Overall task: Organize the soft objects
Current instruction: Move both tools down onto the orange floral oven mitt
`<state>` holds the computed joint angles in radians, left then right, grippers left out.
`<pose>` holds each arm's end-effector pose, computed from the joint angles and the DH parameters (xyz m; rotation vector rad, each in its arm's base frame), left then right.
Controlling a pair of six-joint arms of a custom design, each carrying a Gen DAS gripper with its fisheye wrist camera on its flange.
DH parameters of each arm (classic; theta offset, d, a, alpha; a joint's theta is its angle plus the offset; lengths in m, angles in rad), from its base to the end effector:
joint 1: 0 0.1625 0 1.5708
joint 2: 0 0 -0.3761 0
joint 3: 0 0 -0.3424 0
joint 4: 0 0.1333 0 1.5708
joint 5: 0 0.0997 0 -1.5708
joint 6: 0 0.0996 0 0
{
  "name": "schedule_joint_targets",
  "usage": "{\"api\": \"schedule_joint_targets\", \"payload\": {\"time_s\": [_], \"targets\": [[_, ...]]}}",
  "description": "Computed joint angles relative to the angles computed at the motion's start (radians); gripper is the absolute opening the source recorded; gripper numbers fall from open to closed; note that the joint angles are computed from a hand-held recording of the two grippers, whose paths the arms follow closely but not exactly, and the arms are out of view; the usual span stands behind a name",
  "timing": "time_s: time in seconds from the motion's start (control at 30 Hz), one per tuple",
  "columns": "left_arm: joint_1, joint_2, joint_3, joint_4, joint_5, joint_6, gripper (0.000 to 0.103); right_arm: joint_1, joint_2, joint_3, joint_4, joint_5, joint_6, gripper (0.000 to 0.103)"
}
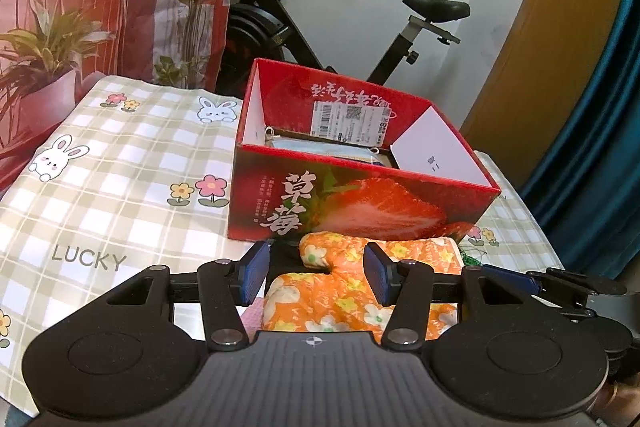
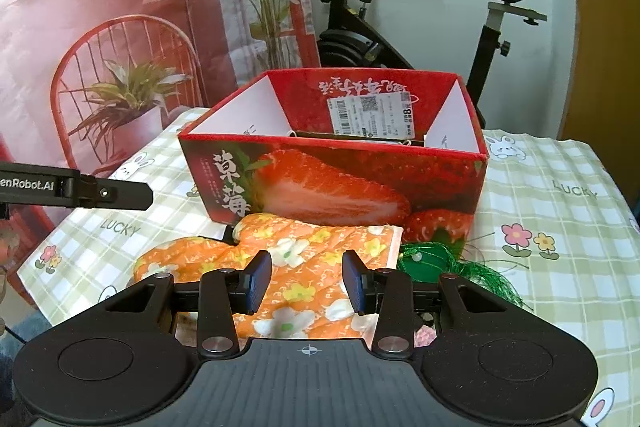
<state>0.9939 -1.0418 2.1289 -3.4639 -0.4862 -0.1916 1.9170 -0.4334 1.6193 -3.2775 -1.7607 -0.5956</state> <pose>-0.0608 -0.4993 0.2238 -0.1260 2.1405 -1.2899 0.3130 -0.5303 -0.0321 1.2098 -2.5333 0.7087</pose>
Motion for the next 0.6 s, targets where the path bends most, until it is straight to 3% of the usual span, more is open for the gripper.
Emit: {"api": "schedule_joint_targets", "payload": {"time_s": [0.6], "targets": [[0.015, -0.005, 0.009, -0.004, -0.013, -0.002, 0.059, -0.021, 0.002, 0.019, -0.06, 0.021, 0.042, 0.037]]}}
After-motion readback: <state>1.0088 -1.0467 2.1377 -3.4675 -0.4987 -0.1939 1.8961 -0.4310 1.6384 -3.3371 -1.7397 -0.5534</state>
